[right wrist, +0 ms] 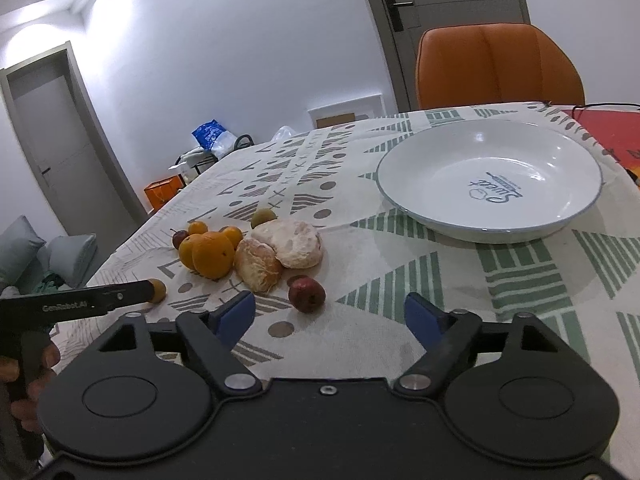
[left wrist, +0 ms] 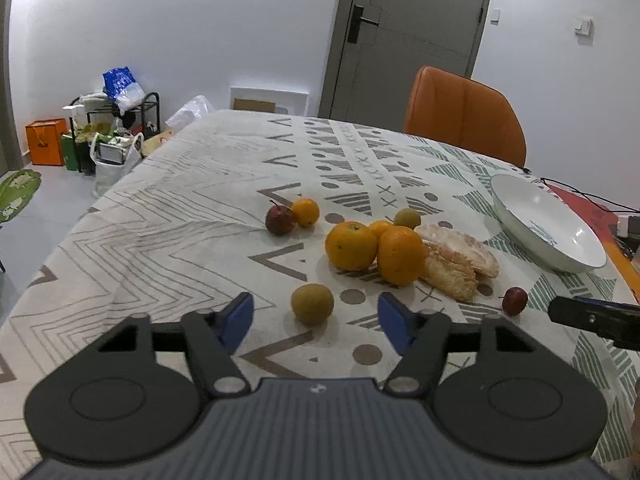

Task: Organize fruits
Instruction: 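Grasp the small yellow plum with the left tool while the right tool grasps the red plum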

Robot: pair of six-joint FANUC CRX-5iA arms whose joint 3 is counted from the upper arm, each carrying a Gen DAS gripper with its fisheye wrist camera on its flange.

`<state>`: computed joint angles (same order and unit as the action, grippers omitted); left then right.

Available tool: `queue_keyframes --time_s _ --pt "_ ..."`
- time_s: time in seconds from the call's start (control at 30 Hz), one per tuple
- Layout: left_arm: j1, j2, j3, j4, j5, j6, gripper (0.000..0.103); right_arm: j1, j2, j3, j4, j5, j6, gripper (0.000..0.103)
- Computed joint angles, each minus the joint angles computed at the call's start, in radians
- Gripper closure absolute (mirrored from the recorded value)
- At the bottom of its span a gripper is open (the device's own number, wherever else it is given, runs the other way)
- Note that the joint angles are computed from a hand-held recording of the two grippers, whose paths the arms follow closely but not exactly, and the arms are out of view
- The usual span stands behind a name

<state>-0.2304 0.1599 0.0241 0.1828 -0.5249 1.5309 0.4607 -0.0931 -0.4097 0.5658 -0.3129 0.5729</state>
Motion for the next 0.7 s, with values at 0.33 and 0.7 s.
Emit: queue_keyframes --time_s 0.33,0.7 --pt "-0.002 0.041 0.039 0.002 -0.025 0.014 0.065 0.003 0.051 0.091 -0.202 -0.025 0.208 0.042" --pt "0.008 0.038 0.042 -0.006 -0.024 0.018 0.079 0.007 0.096 0.160 -0.294 -0.053 0.317 0.047"
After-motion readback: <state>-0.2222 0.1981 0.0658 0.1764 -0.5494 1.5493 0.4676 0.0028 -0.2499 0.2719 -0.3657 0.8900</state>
